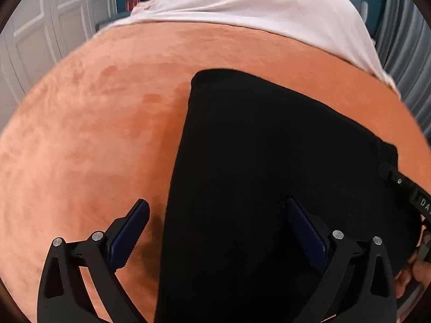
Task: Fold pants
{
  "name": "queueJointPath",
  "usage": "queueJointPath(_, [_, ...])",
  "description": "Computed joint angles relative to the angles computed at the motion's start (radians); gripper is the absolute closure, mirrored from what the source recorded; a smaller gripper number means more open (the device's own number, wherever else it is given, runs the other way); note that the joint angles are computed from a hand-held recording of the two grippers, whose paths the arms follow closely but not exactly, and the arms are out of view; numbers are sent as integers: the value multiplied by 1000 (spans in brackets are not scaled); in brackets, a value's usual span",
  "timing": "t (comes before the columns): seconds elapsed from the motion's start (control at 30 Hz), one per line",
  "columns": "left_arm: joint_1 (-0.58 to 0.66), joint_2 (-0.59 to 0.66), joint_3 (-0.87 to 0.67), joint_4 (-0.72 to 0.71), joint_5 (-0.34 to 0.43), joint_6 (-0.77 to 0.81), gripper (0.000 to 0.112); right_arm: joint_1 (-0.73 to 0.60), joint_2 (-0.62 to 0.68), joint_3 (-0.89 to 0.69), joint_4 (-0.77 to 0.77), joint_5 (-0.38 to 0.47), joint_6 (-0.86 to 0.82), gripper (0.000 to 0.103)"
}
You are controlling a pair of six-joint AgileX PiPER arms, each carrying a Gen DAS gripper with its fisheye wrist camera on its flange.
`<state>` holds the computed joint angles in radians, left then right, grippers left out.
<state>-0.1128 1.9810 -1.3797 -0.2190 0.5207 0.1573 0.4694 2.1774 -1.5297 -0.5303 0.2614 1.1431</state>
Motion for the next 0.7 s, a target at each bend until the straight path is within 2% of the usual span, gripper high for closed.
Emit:
queueJointPath(0.1, [0, -32, -24, 29, 71, -50, 16, 16, -20, -42, 76, 97, -76, 67])
queueJointPath(0.17, [-15, -120, 32, 85, 90, -94, 18, 45, -85, -4, 42, 131, 8, 62])
queueJointPath(0.2, [-12, -163, 60, 78, 96, -78, 18, 70, -141, 51, -22, 141, 108, 40])
queueJointPath(0.23, [-11, -211, 94, 73, 97, -63, 18, 93, -186, 104, -94, 145, 208, 9])
queueJointPath(0.27, [-25, -282, 141, 108, 100, -85, 18, 129, -260, 176, -166, 170, 308, 5])
queueJointPath(0.33, [-56, -397, 216, 194, 96, -129, 17, 209, -352, 264, -300, 248, 464, 5])
queueJointPath(0.4, [-105, -537, 295, 299, 124, -197, 16, 313, -437, 317, -317, 396, 504, 5])
queueJointPath(0.57, [-221, -823, 398, 376, 306, -288, 16, 536, -565, 396, -298, 603, 654, 5])
queueJointPath(0.7, [-355, -1003, 446, 464, 450, -413, 15, 731, -566, 333, -273, 814, 679, 5])
